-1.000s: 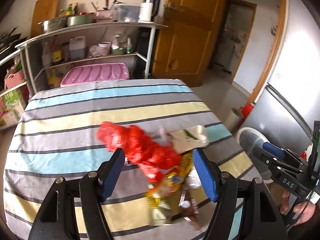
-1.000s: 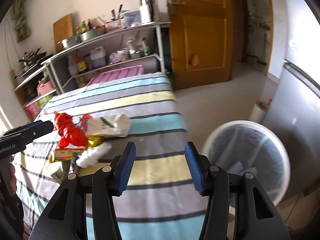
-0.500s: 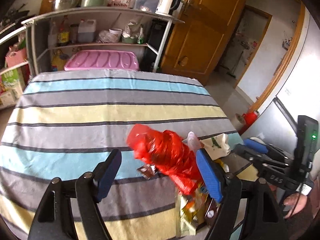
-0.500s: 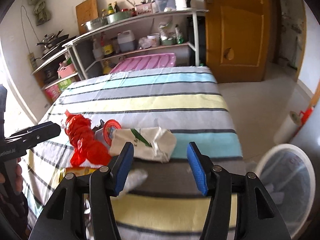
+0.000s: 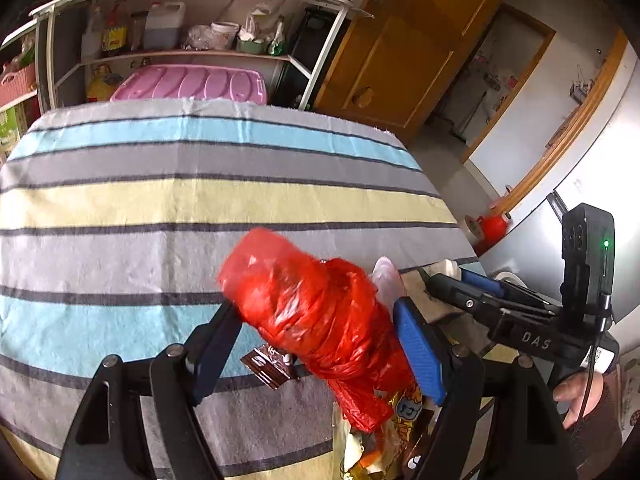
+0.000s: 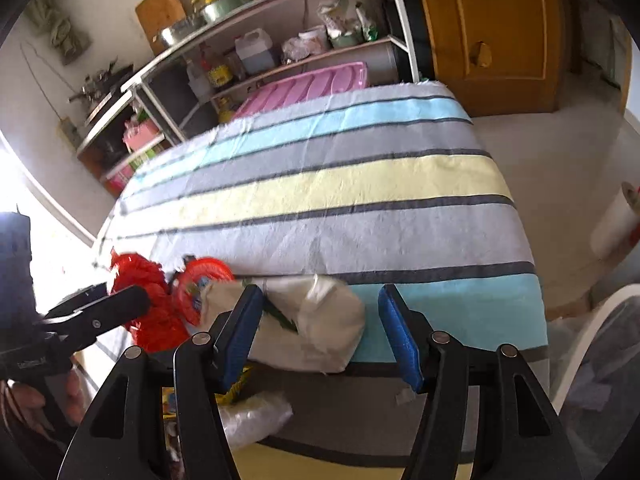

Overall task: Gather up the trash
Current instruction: 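Grasp the red plastic bag with the left tool while the right tool grasps the white paper bag, then carry the red bag and white paper bag over the bin and open both tools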

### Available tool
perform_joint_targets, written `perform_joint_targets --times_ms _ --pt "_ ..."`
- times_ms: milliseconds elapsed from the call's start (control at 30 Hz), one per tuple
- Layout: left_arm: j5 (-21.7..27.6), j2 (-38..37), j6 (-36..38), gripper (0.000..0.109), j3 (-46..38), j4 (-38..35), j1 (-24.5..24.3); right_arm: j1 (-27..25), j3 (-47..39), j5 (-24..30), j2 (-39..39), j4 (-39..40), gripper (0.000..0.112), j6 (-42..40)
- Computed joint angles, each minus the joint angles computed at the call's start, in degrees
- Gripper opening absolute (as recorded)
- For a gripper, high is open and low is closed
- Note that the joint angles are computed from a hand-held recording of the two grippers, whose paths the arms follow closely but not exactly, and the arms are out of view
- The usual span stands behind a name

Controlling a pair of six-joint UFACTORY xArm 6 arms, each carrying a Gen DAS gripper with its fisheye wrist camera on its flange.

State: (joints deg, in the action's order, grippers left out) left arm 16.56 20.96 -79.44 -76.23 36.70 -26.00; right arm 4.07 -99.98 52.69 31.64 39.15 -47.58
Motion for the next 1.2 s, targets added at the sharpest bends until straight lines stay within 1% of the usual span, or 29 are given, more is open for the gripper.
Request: perform_joint_targets --times_ms 67,133,200,233,300,333,367,400,433,467,567,633,733,800,900,1033,1067,1200 --pt "-1.11 -0.12 -0.95 0.079 0.57 0.37 0.13 0.24 0.55 -0.12 -0.32 0.18 0.061 -0.39" --pt "-1.36 0.15 0.45 0.079 0.59 -1.19 0.13 -0.05 0.46 0.85 -0.28 1.22 0.061 -0.44" --pt "-1.68 0.29 0.43 0.075 0.66 -1.62 0.3 -0.03 0.32 0.79 -0.1 1.46 0.061 0.44" --pt "-1.4 0.46 0.95 0.074 0.39 -1.97 0.2 0.05 0.6 0.52 -0.26 1.36 0.055 0.48" --pt "-0.79 0.3 1.23 0.069 0.35 -2.18 0.01 0.1 0.69 0.66 -0.36 1.33 0.049 0.32" --pt "-0.65 0.1 0.77 0.068 0.47 -1.71 -0.01 -0.07 0.72 1.03 -0.4 1.66 0.046 0.58" --pt "-0.71 0.09 0.44 0.063 0.47 -1.57 0.12 -0.25 0.55 1.48 -0.28 1.91 0.044 1.04" --pt "-1.1 -0.16 -0.66 0.059 0.87 -1.1 0.27 -0.48 0.28 2.1 -0.12 2.2 0.039 1.35" --pt "-1.34 -0.49 -1.41 0.059 1.34 -0.78 0.42 -0.71 0.16 2.78 -0.11 2.73 0.037 1.35" --pt "-0.87 -0.81 -2.45 0.059 1.6 -0.01 0.5 -0.88 0.53 3.13 -0.47 3.37 0.036 0.95" --pt "0.96 -2.46 -5.39 0.058 2.96 2.35 0.6 -0.51 3.3 1.67 -2.52 3.57 0.036 -0.65" --pt "2.43 -3.91 -7.77 0.058 4.3 4.83 0.72 -0.71 3.83 3.74 -3.13 4.44 0.035 -1.91" --pt "1.55 -6.52 -9.86 0.058 7.75 5.73 1.43 -0.67 6.12 4.37 -4.94 5.56 0.035 -4.23" --pt "3.78 -8.66 -12.27 0.058 9.71 8.48 1.21 -0.86 8.05 5.5 -6.52 6.4 0.035 -5.82" --pt "4.79 -11.3 -15.6 0.058 12.62 11.02 1.39 -0.93 11.8 6.35 -9.61 7.64 0.035 -8.06" --pt "4.32 -13.76 -19.89 0.058 16.02 13.32 1.98 -0.74 16.73 8.45 -13.89 8.05 0.035 -11.52" --pt "3.62 -14.25 -20.86 0.058 16.74 13.91 2.2 -0.67 18.27 8.38 -15.24 7.79 0.035 -12.69" --pt "4.64 -15.2 -22.86 0.058 17.34 16.29 1.39 -1.91 22.53 6.35 -19.1 7.07 0.035 -15.27"
